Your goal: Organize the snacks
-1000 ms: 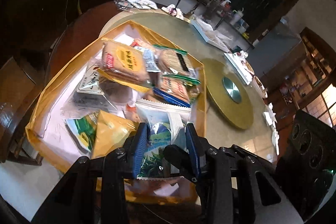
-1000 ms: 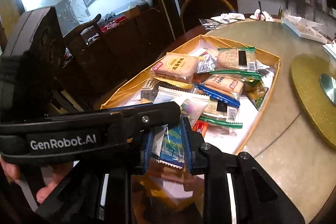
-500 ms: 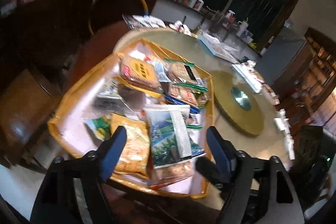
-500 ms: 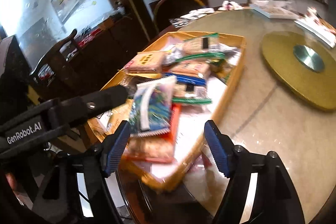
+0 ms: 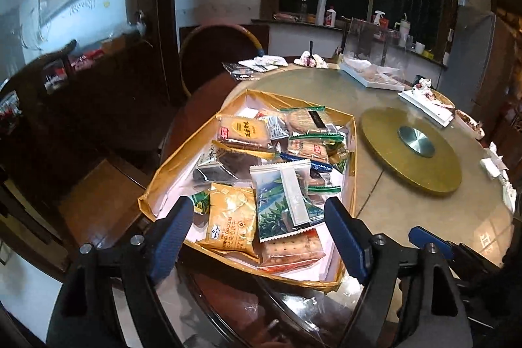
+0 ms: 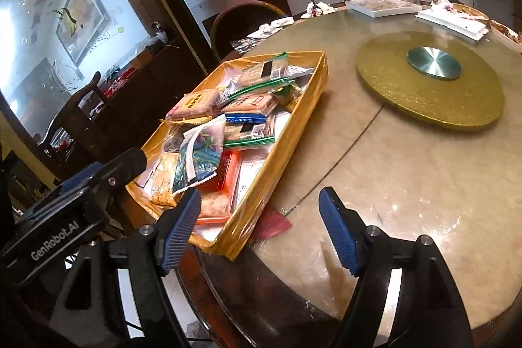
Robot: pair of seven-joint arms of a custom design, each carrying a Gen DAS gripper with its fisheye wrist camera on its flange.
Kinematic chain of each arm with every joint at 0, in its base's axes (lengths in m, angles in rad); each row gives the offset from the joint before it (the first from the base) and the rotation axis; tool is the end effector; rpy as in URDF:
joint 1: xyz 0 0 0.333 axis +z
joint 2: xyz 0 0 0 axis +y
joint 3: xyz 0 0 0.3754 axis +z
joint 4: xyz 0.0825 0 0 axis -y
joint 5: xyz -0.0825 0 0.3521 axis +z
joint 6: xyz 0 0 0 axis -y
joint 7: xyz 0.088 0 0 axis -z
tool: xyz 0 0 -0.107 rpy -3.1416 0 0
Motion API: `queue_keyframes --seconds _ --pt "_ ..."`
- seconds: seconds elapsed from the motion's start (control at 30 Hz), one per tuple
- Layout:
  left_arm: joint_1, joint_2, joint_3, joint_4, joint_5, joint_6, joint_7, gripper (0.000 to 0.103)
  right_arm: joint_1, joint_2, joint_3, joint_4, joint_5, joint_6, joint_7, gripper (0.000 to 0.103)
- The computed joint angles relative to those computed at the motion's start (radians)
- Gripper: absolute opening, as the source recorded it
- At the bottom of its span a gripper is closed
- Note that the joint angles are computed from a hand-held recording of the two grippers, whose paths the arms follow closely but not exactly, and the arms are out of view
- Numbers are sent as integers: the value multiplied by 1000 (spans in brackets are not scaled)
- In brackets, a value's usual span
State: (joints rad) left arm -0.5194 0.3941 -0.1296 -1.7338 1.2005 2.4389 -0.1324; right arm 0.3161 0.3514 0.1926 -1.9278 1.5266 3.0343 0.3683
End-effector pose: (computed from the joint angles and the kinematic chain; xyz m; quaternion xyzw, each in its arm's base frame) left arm 0.5503 -0.3989 0.4597 -0.7075 0.5606 -0.2813 0.3257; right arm 0.5815 0.2227 0.4163 -0.6983 0.5754 -0.0801 0.4181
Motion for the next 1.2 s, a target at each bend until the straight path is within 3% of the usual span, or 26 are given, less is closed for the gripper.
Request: queue_keyframes --seconds 0.1,0.3,0.5,0.9,1.03,1.2 --pt "-17 -4 0 1 15 -36 -12 83 -4 -10 -3 -8 30 -10 -32 75" --pt "-12 -16 -9 -13 2 -40 -21 83 17 -19 -10 -33 -51 43 33 76" --pt "-7 -27 -13 -27 5 -34 -39 83 23 -26 -1 -26 32 95 -55 81" --pt "-1 -25 -20 -28 -4 -41 -34 83 49 -27 -15 -19 33 116 -49 81" --pt "1 -28 -18 -30 -13 -45 -31 83 47 -23 -10 -21 -17 115 -1 81" --pt "1 -25 -18 -29 -15 -52 -29 83 33 -22 13 -14 9 123 -41 81"
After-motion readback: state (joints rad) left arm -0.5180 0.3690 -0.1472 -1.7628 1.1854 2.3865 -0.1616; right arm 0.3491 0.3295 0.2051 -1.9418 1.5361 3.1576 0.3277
